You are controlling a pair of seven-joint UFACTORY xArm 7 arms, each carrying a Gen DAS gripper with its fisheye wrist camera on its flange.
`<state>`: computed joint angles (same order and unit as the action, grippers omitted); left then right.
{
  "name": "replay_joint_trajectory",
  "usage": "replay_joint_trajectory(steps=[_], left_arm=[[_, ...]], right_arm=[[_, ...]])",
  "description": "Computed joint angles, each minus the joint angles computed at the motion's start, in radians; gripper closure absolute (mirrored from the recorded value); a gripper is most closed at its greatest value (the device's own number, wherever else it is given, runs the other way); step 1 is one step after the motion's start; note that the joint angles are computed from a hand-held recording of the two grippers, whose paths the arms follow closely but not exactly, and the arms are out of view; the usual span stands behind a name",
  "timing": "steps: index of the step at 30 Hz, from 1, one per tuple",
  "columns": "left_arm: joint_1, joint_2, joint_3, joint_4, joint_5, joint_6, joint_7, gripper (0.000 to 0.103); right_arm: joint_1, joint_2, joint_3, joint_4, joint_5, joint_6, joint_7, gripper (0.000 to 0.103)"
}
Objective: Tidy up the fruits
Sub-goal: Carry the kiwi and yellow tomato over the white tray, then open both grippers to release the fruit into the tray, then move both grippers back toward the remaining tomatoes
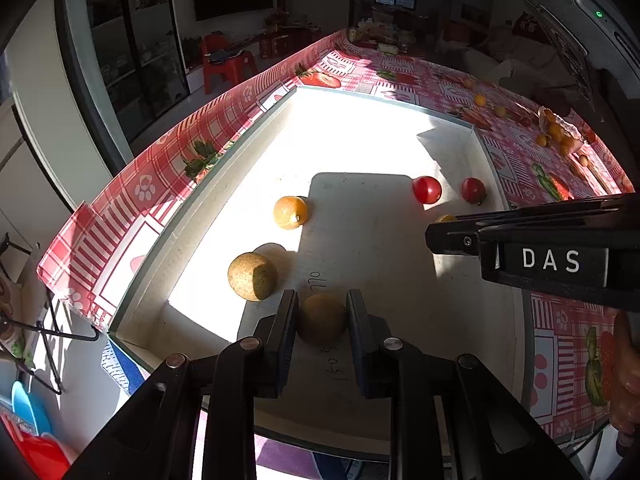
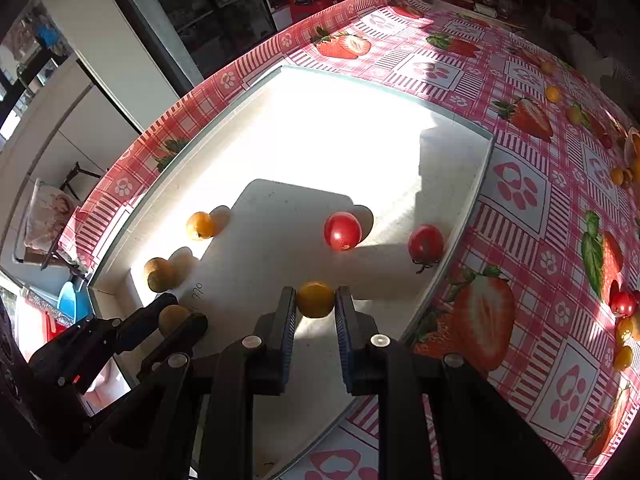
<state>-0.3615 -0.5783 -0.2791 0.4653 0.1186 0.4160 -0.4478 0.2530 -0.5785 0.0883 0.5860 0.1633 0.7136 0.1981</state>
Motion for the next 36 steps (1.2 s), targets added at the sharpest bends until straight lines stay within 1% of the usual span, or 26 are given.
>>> replay_joint_trajectory(steps=[8, 9, 10, 11, 12, 13, 14, 15, 17, 18, 19, 20, 22, 25, 31, 36], left_arm=[[-0.001, -0.004, 0.001, -0.002, 0.005, 0.005, 0.004, 0.076], [-0.001, -0.003, 0.002, -0.001, 0.005, 0.005, 0.005, 0.075], [-0.004, -0.003, 0.004, 0.000, 0.003, 0.006, 0.007, 0.055], [0.001, -0.008, -0.001, -0.003, 0.005, 0.003, 0.000, 0.039], [0.025, -0.027, -0.027, -0.012, 0.025, -0.010, -0.028, 0.021], [0.044, -0.048, -0.046, -0.025, 0.045, -0.030, -0.050, 0.021], [0.035, -0.054, -0.037, -0.030, 0.046, -0.040, -0.042, 0.021], [0.024, -0.053, -0.025, -0.027, 0.041, -0.035, -0.032, 0.021], [0.019, -0.050, -0.021, -0.019, 0.038, -0.022, -0.026, 0.021], [0.016, -0.049, -0.018, -0.016, 0.035, -0.018, -0.023, 0.021], [0.011, -0.052, -0.013, -0.014, 0.031, -0.012, -0.018, 0.021], [0.007, -0.054, -0.011, -0.011, 0.027, -0.009, -0.016, 0.021], [0.001, -0.059, -0.009, -0.005, 0.020, 0.002, -0.011, 0.020], [0.001, -0.061, -0.023, 0.011, 0.022, 0.019, -0.016, 0.020], [-0.008, -0.055, -0.043, 0.046, 0.028, 0.046, -0.018, 0.020], [-0.012, -0.030, -0.076, 0.089, 0.051, 0.065, -0.033, 0.020]], right_arm=[[0.000, 0.031, 0.011, 0.008, -0.028, 0.007, -0.008, 0.081], [0.003, 0.032, 0.007, 0.009, -0.025, 0.010, -0.014, 0.080], [0.005, 0.034, 0.003, 0.011, -0.019, 0.011, -0.019, 0.076], [0.005, 0.034, 0.000, 0.012, -0.016, 0.012, -0.021, 0.068], [0.003, 0.033, 0.003, 0.013, -0.017, 0.009, -0.017, 0.063], [0.004, 0.029, 0.002, 0.011, -0.015, 0.004, -0.020, 0.058], [0.002, 0.025, 0.002, 0.011, -0.015, 0.003, -0.019, 0.051], [0.001, 0.020, 0.002, 0.011, -0.016, -0.002, -0.019, 0.047], [0.000, 0.003, 0.001, 0.007, -0.015, -0.010, -0.021, 0.036], [0.000, -0.007, 0.002, 0.007, -0.015, -0.012, -0.018, 0.033], [0.000, -0.017, 0.000, 0.005, -0.012, -0.015, -0.017, 0.026], [0.001, -0.029, -0.003, 0.002, -0.008, -0.018, -0.018, 0.020], [0.001, -0.056, -0.010, -0.005, -0.001, -0.019, -0.017, 0.020], [-0.012, -0.092, -0.016, -0.012, -0.003, -0.002, -0.011, 0.018], [-0.067, -0.210, -0.013, -0.060, -0.054, 0.020, 0.014, 0.017], [-0.108, -0.304, -0.050, -0.100, -0.074, 0.056, 0.005, 0.017]])
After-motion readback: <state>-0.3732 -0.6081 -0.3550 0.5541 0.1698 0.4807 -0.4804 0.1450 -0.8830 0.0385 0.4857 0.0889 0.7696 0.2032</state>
